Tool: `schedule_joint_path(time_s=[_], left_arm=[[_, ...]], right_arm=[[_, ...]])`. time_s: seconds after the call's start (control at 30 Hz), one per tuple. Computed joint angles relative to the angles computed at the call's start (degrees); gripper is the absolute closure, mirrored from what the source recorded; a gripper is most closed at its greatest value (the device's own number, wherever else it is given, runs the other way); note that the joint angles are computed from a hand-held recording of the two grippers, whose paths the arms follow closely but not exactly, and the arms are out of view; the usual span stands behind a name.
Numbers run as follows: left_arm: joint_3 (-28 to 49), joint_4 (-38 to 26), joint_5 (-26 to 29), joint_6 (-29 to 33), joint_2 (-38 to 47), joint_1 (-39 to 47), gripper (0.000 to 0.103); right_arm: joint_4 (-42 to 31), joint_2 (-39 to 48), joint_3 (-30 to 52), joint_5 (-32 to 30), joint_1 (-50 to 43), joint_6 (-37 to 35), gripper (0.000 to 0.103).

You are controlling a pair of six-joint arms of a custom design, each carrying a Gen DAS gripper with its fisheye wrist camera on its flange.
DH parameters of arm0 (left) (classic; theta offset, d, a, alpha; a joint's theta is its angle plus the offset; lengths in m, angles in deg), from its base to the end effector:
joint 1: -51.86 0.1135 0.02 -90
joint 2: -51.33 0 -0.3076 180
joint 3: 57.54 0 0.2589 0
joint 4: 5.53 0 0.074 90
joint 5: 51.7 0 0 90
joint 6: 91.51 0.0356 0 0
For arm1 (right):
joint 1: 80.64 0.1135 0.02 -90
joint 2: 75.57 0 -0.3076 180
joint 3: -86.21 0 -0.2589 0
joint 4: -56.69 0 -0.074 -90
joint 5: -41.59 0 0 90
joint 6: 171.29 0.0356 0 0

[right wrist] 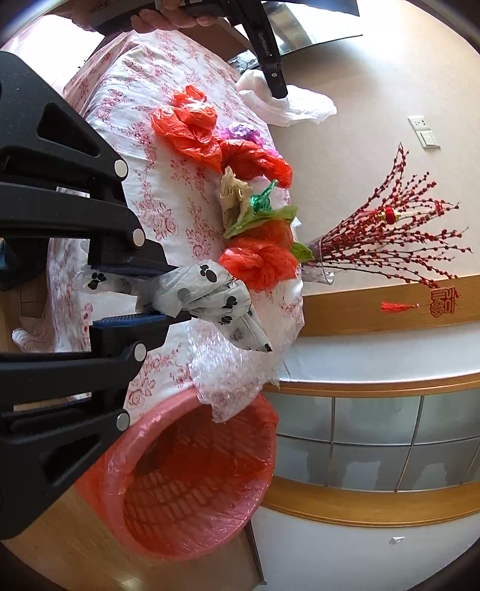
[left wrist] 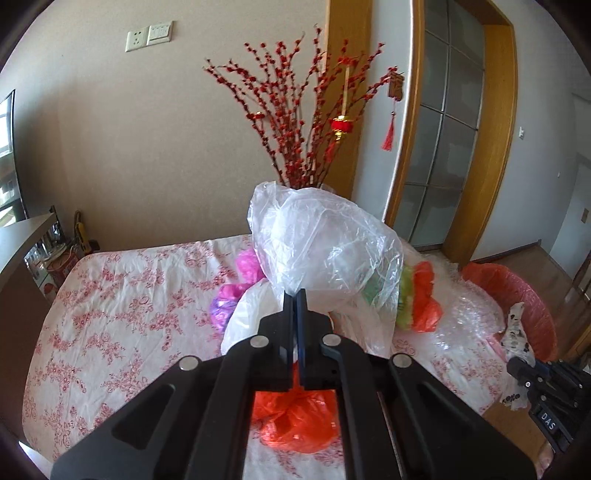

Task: Collect trash
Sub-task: 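Grasp the white plastic bag with the left gripper while the right gripper holds the cloth, then carry both items over the red basket and open both grippers to drop them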

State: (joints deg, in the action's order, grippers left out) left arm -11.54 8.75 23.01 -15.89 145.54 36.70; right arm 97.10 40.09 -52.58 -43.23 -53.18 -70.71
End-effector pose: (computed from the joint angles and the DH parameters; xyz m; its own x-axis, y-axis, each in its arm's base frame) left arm 0.2968 -0.0707 0.1668 -0.5321 -0.1040 -0.8403 -0.0940 0.9935 -0.0635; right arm 0.2795 0.1416 0.0801 -0.5604 -0.0851 -0.8238 -0.2950 0.9500 0.1025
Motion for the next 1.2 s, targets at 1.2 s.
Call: schedule_joint_path(time_s=[1.2], left_arm=[[44.04,-14.21,9.75,-3.70,32.89,-25.21,0.100]], right_arm=[[-4.20,-3.02,2.51,-16.73,-35.31,-5.09,0.085]])
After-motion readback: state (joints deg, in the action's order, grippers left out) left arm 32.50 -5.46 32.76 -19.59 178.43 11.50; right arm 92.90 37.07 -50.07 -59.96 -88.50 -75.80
